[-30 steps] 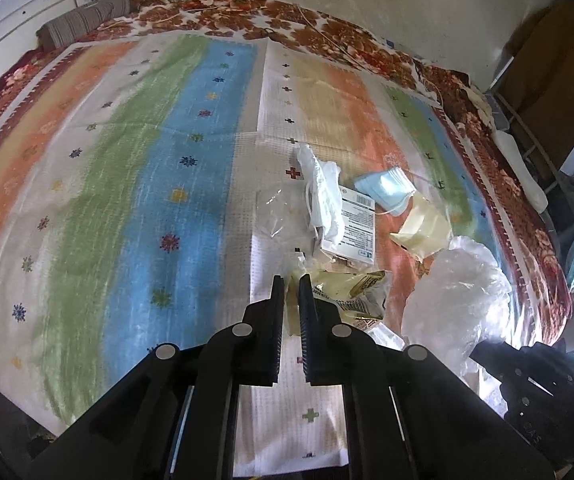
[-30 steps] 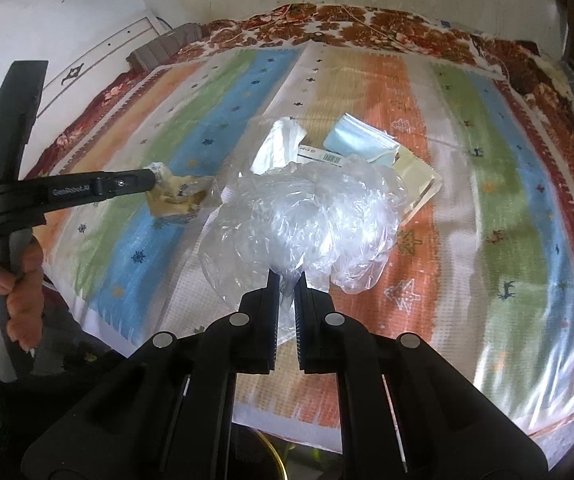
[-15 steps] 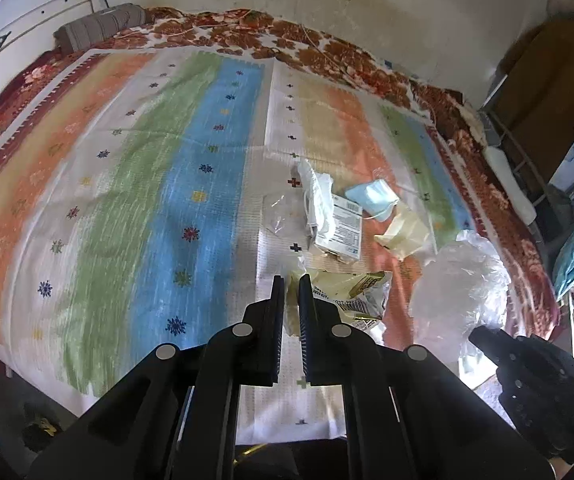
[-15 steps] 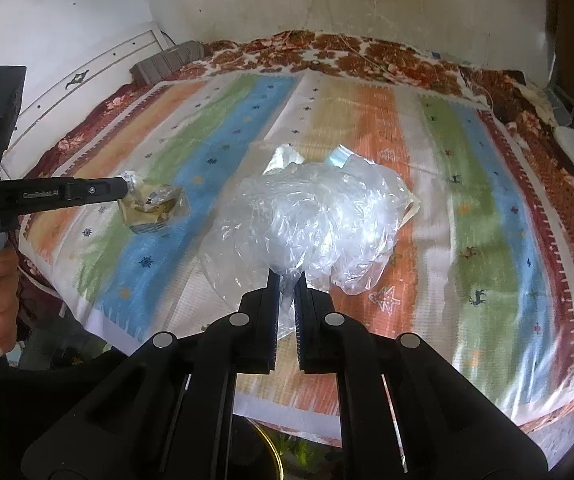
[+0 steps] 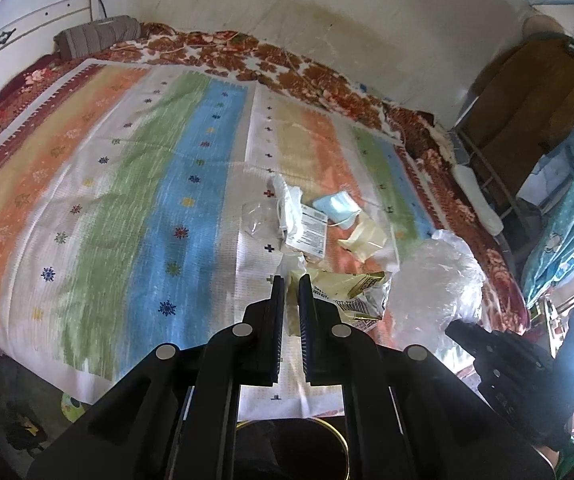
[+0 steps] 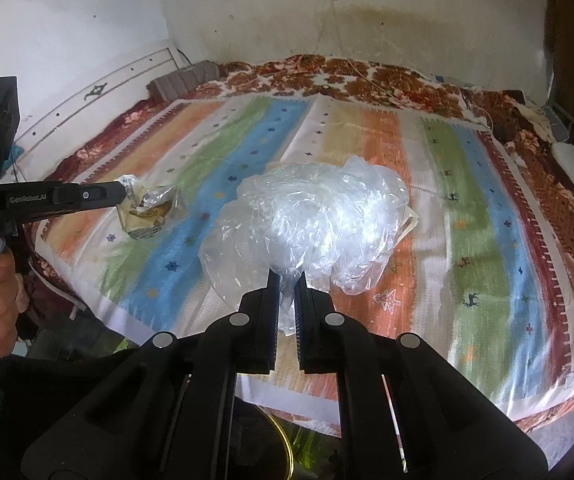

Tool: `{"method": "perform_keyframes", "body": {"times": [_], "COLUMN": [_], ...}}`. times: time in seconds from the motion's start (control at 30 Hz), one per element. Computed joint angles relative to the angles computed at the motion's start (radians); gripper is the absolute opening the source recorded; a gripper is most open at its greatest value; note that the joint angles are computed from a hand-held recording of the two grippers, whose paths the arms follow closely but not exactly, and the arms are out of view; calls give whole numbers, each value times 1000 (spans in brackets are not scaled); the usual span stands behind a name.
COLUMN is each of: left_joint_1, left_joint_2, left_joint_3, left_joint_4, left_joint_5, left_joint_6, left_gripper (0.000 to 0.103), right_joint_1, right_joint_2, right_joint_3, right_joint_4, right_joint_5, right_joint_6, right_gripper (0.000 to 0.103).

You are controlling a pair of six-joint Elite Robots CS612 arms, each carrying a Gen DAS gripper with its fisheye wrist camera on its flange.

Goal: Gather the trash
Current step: 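Lift the clear bag and yellow wrapper toward the bin with both tools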

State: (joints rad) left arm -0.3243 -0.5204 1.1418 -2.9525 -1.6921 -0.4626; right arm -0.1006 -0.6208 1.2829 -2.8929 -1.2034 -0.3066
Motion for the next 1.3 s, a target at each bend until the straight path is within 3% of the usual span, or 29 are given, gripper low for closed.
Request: {"method": "perform_keyframes", "body": {"times": [0.4, 0.63, 1.03, 1.3], "left_joint_1": [-6, -8, -28, -55], "left_joint_2": [-64, -78, -118, -140], "left_joint_3": [146, 194, 318, 388], "left_joint_4": [-157, -205, -310, -352], "left_joint_5": [-17, -50, -34, 61], "left_joint_6": [5, -6, 4, 3], "left_gripper": [7, 7, 7, 7], "right_joint_1": [-10, -18, -26, -21], "right_joint_2": [-60, -94, -133, -143], "right_joint_3": [121, 194, 304, 343], "right_joint_4": [-101, -145, -168, -161], "right_joint_5": [45, 65, 70, 60], "right_joint_6": [4, -2, -38, -56], "right_gripper": [6, 6, 6, 6]}}
